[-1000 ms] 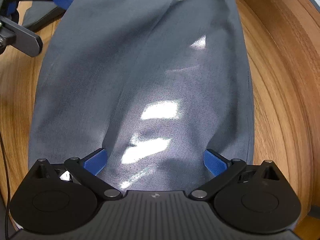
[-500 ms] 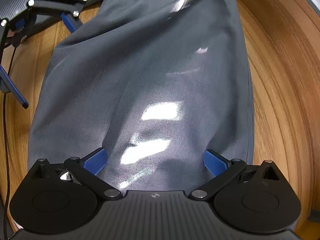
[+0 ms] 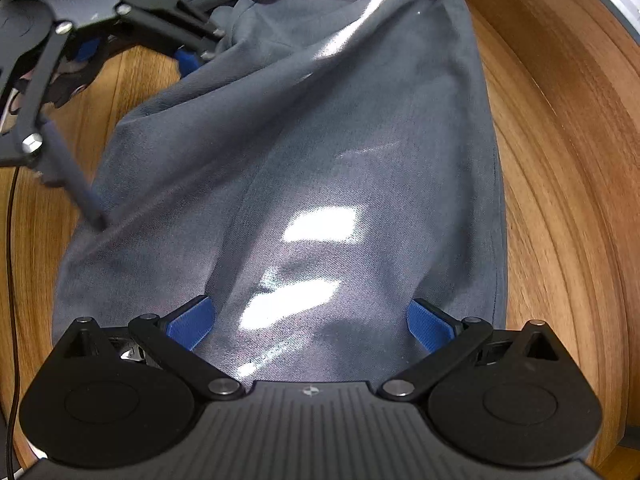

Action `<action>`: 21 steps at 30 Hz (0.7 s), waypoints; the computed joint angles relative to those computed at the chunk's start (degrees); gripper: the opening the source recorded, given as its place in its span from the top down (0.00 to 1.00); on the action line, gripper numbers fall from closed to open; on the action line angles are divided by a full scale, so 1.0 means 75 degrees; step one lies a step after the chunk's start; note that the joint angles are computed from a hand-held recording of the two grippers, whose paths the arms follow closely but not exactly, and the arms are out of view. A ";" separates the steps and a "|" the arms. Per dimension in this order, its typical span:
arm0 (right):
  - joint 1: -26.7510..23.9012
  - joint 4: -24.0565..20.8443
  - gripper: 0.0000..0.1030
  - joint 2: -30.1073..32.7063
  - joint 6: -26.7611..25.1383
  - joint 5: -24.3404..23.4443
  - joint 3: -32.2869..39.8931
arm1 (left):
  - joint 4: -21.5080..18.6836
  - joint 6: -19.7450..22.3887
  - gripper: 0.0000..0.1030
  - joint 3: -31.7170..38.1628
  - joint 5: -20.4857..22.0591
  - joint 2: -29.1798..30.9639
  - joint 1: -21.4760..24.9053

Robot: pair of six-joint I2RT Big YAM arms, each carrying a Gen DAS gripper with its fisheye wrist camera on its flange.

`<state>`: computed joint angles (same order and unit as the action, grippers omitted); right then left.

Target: Fold clothes

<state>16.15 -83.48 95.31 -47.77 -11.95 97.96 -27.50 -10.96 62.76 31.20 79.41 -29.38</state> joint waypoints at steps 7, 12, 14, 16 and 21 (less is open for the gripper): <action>-0.0396 -0.0219 0.00 0.0029 -0.0487 -0.0091 0.0151 | -0.2768 0.2985 0.21 0.0502 0.1407 -0.0088 0.0197; -0.0716 -0.0368 0.00 0.0059 -0.0832 -0.0174 0.0275 | -0.3989 0.4159 0.24 0.0676 0.1468 -0.0077 0.0449; -0.0837 -0.0420 0.00 0.0076 -0.0939 -0.0194 0.0327 | -0.3539 0.3674 0.23 0.0493 0.1275 -0.0181 0.0507; -0.0961 -0.0481 0.00 0.0101 -0.1030 -0.0209 0.0393 | -0.2518 0.2475 0.22 0.0183 0.1048 -0.0286 0.0576; -0.1270 -0.0689 0.00 0.0206 -0.1309 -0.0216 0.0625 | -0.0483 0.0077 0.22 -0.0183 0.1263 -0.0173 0.0568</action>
<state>6.63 -88.64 96.85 -57.59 -13.57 102.64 -31.12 -10.38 61.39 40.68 78.11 -25.12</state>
